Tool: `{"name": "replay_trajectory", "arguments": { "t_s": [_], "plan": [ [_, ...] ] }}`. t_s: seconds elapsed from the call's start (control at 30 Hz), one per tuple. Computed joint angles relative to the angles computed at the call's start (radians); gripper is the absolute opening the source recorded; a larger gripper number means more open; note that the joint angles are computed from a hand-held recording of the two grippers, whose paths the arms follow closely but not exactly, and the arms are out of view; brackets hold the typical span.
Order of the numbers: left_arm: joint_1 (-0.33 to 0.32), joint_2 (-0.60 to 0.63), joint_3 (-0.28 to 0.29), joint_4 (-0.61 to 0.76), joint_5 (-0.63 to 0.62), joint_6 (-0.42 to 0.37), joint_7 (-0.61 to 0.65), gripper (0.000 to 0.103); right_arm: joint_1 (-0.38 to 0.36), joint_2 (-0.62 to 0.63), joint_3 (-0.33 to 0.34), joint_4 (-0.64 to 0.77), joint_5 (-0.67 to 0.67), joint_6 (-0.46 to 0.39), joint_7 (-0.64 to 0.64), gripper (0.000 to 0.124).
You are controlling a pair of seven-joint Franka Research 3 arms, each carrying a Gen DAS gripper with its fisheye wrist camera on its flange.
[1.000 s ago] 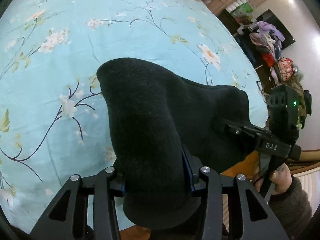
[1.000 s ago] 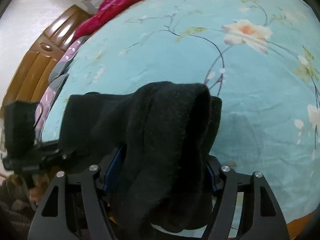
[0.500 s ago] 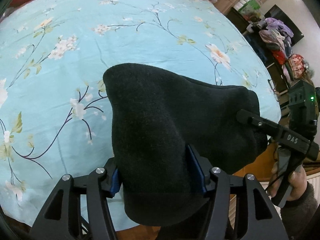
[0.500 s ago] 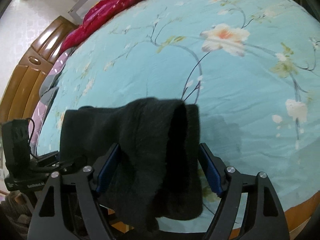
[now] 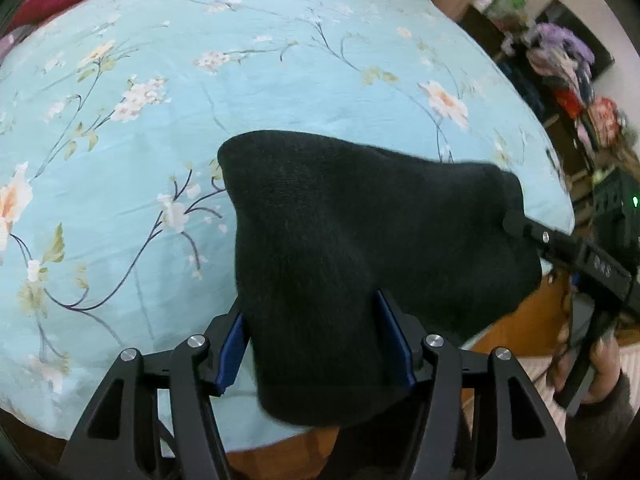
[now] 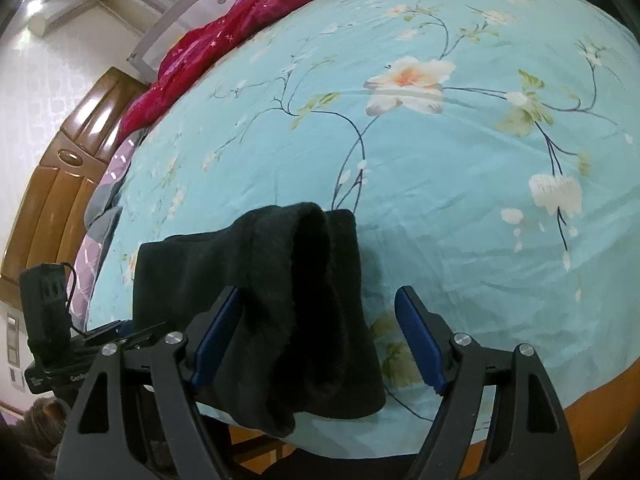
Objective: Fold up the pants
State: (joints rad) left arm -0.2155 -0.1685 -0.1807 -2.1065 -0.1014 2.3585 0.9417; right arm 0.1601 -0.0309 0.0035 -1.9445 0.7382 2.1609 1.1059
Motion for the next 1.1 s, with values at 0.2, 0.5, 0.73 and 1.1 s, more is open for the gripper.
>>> {"name": "replay_trajectory", "arguments": {
  "t_s": [0.2, 0.5, 0.73, 1.1],
  "plan": [
    [0.005, -0.139, 0.052, -0.029, -0.044, -0.050, 0.228, 0.068, -0.021, -0.095, -0.031, -0.091, 0.070, 0.037, 0.010, 0.079],
    [-0.013, 0.240, -0.017, 0.433, 0.122, -0.155, 0.460, 0.082, -0.002, -0.207, -0.062, -0.267, 0.249, 0.047, -0.057, 0.080],
    [-0.054, 0.500, -0.060, 0.704, 0.223, -0.328, 0.605, 0.072, 0.044, -0.258, -0.054, -0.325, 0.297, 0.115, -0.236, 0.043],
    [-0.062, 0.601, -0.062, 0.832, 0.145, -0.360, 0.527, 0.037, 0.027, -0.222, -0.066, -0.311, 0.330, 0.127, -0.293, 0.030]
  ]
}}
